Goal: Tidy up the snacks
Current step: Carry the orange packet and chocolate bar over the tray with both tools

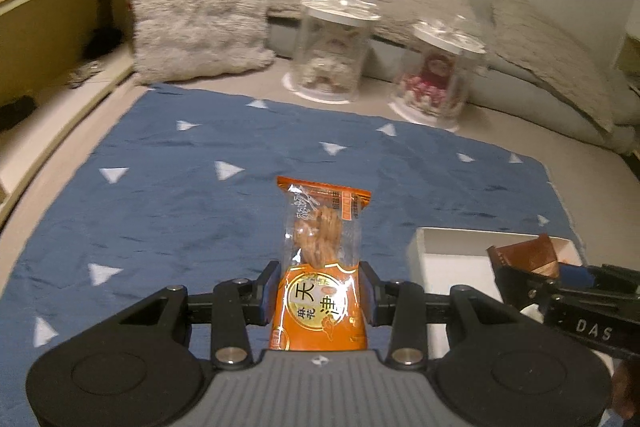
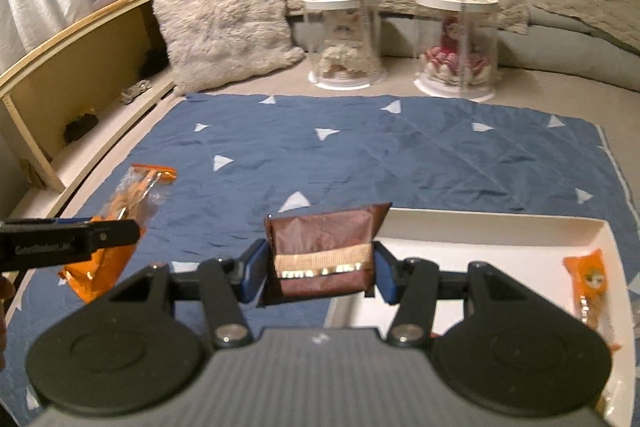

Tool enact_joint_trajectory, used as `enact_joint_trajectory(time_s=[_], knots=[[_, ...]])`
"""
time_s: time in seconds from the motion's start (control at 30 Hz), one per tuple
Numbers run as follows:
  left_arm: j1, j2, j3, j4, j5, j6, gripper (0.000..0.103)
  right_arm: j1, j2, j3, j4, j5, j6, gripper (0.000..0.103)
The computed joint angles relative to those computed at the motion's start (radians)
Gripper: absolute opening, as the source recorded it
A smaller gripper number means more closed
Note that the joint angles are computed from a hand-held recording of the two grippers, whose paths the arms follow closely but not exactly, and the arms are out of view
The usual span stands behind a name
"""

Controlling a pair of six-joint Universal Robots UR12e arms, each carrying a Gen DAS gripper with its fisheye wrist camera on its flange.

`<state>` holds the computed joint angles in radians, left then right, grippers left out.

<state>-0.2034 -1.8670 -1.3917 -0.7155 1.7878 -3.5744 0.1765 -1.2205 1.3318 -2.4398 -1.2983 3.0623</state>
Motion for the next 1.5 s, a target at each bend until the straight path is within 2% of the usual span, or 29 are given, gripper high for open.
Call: enact_joint_trajectory(time_s=[0.4, 0.67, 0.77, 0.93, 1.13, 1.23, 1.33, 1.43, 1.5], knots=[[-0.043, -0.112, 0.122, 0.004, -0.101, 0.004, 0.042, -0.068, -0.032, 0.045, -0.004, -0.040, 0.040, 0.060], [-0.050, -0.185, 0.196, -0.008, -0.210, -0.006, 0.042, -0.106, -0.024, 0.044, 0.007, -0.060, 0.076, 0.060], [-0.052, -0.215, 0.236, -0.040, -0.238, 0.001, 0.042, -0.117, -0.016, 0.037, 0.017, -0.071, 0.095, 0.060], [-0.062, -0.257, 0.274, -0.005, -0.226, 0.082, 0.042, -0.136, 0.001, 0.025, 0.022, -0.084, 0.134, 0.060], [-0.057, -0.318, 0.337, -0.027, -0.295, 0.158, 0.042, -0.148, 0.029, -0.002, 0.025, -0.102, 0.197, 0.060], [-0.056, -0.349, 0.374, -0.067, -0.343, 0.225, 0.042, -0.150, 0.045, -0.018, 0.033, -0.109, 0.213, 0.060], [-0.052, -0.374, 0.411, -0.147, -0.403, 0.306, 0.043, -0.148, 0.062, -0.036, 0.041, -0.114, 0.225, 0.060], [-0.060, -0.391, 0.432, -0.173, -0.380, 0.361, 0.043, -0.145, 0.074, -0.048, 0.056, -0.124, 0.226, 0.060], [-0.058, -0.396, 0.437, -0.174, -0.384, 0.366, 0.043, -0.140, 0.080, -0.060, 0.080, -0.133, 0.229, 0.060]])
